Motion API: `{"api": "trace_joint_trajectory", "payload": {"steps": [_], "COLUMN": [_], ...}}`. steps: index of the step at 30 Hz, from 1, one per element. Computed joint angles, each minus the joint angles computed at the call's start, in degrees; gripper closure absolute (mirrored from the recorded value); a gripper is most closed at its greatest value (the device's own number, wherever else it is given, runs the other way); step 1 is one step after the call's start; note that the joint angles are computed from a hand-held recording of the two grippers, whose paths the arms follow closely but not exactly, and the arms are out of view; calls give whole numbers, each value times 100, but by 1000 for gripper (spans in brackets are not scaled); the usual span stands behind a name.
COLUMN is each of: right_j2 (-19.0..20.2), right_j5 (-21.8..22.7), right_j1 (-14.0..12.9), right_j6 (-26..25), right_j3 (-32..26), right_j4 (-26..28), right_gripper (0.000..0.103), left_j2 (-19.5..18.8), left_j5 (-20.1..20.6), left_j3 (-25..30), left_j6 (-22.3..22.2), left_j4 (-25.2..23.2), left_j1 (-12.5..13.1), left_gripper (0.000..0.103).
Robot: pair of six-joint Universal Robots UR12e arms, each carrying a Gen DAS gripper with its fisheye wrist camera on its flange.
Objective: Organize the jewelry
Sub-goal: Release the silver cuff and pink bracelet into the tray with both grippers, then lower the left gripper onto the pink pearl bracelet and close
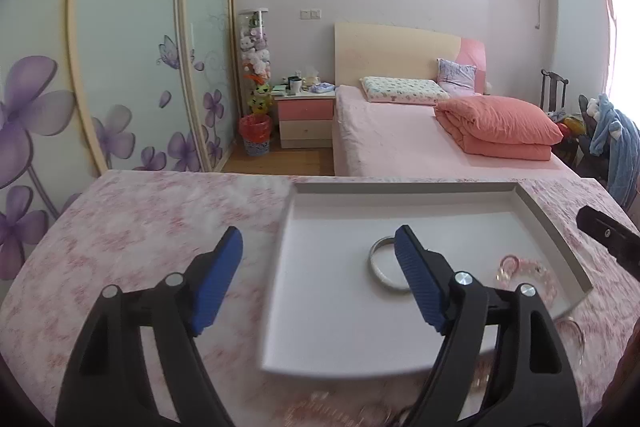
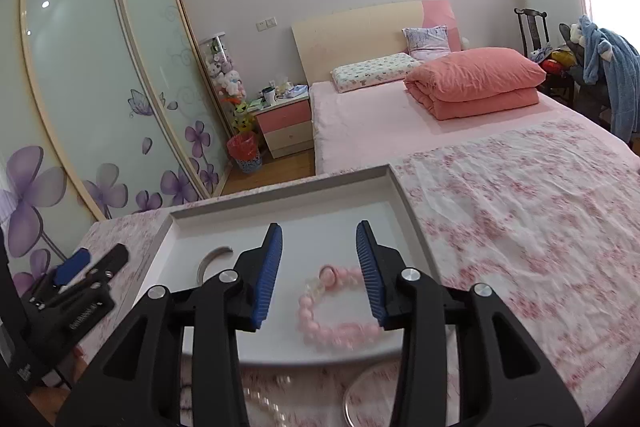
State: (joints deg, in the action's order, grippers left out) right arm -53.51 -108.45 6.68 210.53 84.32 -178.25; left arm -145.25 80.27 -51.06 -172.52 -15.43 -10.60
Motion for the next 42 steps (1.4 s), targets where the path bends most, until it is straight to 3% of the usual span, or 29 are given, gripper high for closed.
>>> {"api": "trace_joint_trajectory", "payload": {"steps": [5, 9, 16, 25, 30, 32, 38, 42], "right_j2": [-269, -420, -427, -182, -92, -113, -271, -296], "right_j5": [-17, -9, 259, 16, -14, -64, -39, -41], "right_j1": [18, 22, 18, 46, 5, 15, 58, 67], "right_j6": [-13, -9, 82, -135, -82, -120, -98, -83], "right_j3": [409, 607, 631, 198, 56, 106, 373, 419], "right_j4": [237, 913, 1884, 2490, 2534, 2427, 2307, 2279], "right_gripper": [57, 50, 34, 13, 14, 30, 30, 30], "left_j2": [445, 754, 953, 1035, 1069, 1080, 1070, 997], "left_j5": [-116, -169, -194, -256, -311, -364, -441, -268], "left_j3": [-810, -1409, -1786, -1919, -1950, -1959, -1892, -1752], "left_j6": [66, 224, 382, 493, 613, 662, 752, 670], "left_j4": [292, 302, -341, -474, -575, -621, -915, -1085], "left_j1": [147, 283, 417, 437, 419, 414, 370, 296], "left_gripper": [21, 18, 17, 17, 17, 17, 17, 19]}}
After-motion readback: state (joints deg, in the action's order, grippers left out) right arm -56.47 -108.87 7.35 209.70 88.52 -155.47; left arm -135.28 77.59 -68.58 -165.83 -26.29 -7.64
